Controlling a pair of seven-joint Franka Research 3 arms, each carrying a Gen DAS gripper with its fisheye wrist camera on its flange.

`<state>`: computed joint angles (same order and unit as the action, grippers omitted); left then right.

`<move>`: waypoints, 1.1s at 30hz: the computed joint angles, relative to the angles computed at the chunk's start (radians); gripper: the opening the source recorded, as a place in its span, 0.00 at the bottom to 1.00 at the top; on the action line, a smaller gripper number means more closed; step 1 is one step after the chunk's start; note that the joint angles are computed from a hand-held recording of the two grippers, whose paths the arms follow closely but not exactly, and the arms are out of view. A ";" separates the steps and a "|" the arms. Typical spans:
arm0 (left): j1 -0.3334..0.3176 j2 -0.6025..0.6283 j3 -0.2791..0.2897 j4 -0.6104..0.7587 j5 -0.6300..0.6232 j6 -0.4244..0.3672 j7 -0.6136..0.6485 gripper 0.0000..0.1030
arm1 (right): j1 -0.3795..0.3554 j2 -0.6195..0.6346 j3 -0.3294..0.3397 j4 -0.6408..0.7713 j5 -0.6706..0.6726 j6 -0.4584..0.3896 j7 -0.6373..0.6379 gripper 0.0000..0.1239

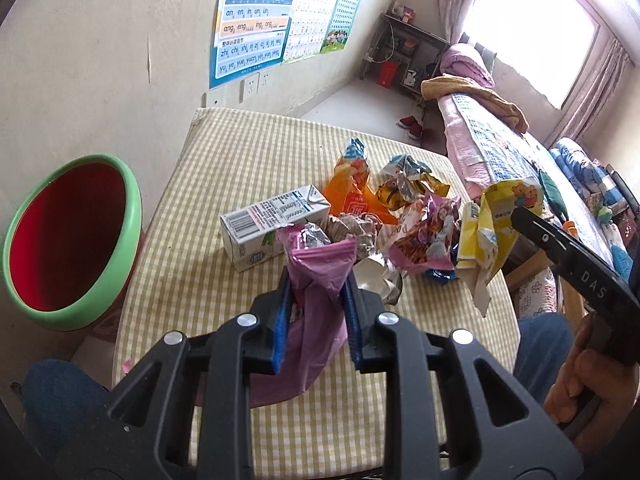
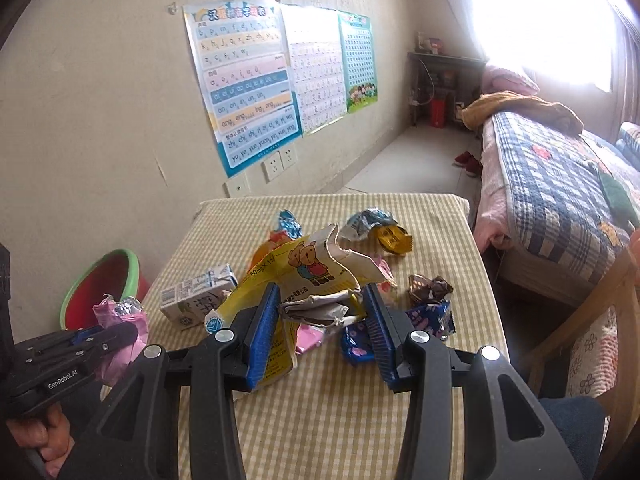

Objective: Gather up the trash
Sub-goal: 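Carry both wrappers over the red-and-green bucket with both grippers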

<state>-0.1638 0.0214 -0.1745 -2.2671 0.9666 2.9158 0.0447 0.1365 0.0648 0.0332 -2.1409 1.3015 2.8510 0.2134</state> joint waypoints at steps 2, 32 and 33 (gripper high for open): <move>0.006 -0.017 0.005 -0.008 0.021 -0.002 -0.026 0.23 | 0.006 -0.003 0.007 0.006 0.008 -0.005 -0.014 0.34; 0.315 -0.307 0.002 -0.261 0.064 0.022 -0.138 0.23 | 0.170 0.119 0.138 0.182 -0.172 -0.094 0.034 0.34; 0.327 -0.314 0.001 -0.271 0.061 0.029 -0.139 0.23 | 0.175 0.126 0.143 0.189 -0.180 -0.091 0.038 0.34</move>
<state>0.1629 -0.2930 -0.1736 -2.5376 1.0272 2.9447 -0.0940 0.3116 0.1904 0.1763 -1.9516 1.1217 2.7597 0.2510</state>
